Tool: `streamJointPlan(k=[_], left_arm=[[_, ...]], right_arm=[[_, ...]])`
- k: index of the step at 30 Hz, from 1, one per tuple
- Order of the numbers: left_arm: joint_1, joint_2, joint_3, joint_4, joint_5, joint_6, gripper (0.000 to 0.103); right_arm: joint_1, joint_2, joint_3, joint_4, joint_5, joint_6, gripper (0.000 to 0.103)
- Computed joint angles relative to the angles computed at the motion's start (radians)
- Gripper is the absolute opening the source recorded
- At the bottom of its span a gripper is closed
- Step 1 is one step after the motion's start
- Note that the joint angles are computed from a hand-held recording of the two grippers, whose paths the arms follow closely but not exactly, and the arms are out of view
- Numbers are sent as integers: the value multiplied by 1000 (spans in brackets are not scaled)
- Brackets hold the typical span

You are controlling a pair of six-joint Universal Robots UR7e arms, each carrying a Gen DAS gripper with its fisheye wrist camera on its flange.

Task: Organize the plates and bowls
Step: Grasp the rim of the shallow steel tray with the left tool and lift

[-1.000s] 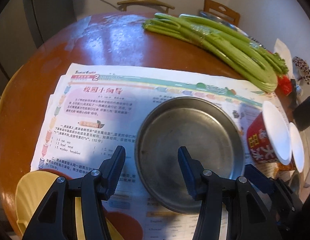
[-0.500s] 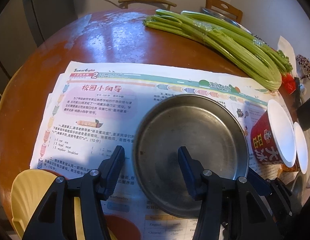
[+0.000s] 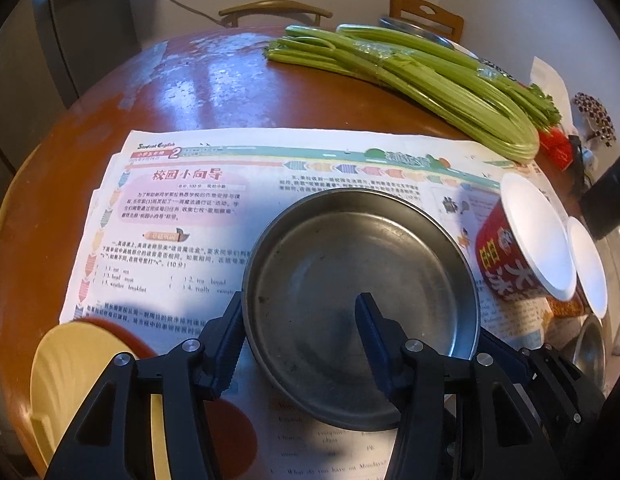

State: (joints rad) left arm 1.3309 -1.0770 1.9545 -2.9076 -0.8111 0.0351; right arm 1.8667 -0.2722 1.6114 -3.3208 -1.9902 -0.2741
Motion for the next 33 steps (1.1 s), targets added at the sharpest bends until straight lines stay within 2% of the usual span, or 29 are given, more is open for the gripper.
streamJointPlan(k=[7, 20, 33], left_arm=[[-30, -31, 68, -43, 13, 12, 56], [-91, -112, 197, -140, 29, 0, 56], [-183, -286, 332, -195, 82, -5, 56]], right_arm=[[0, -36, 70, -27, 20, 5, 61], [26, -88, 184, -151, 40, -31, 61], [102, -124, 253, -258, 52, -72, 61]])
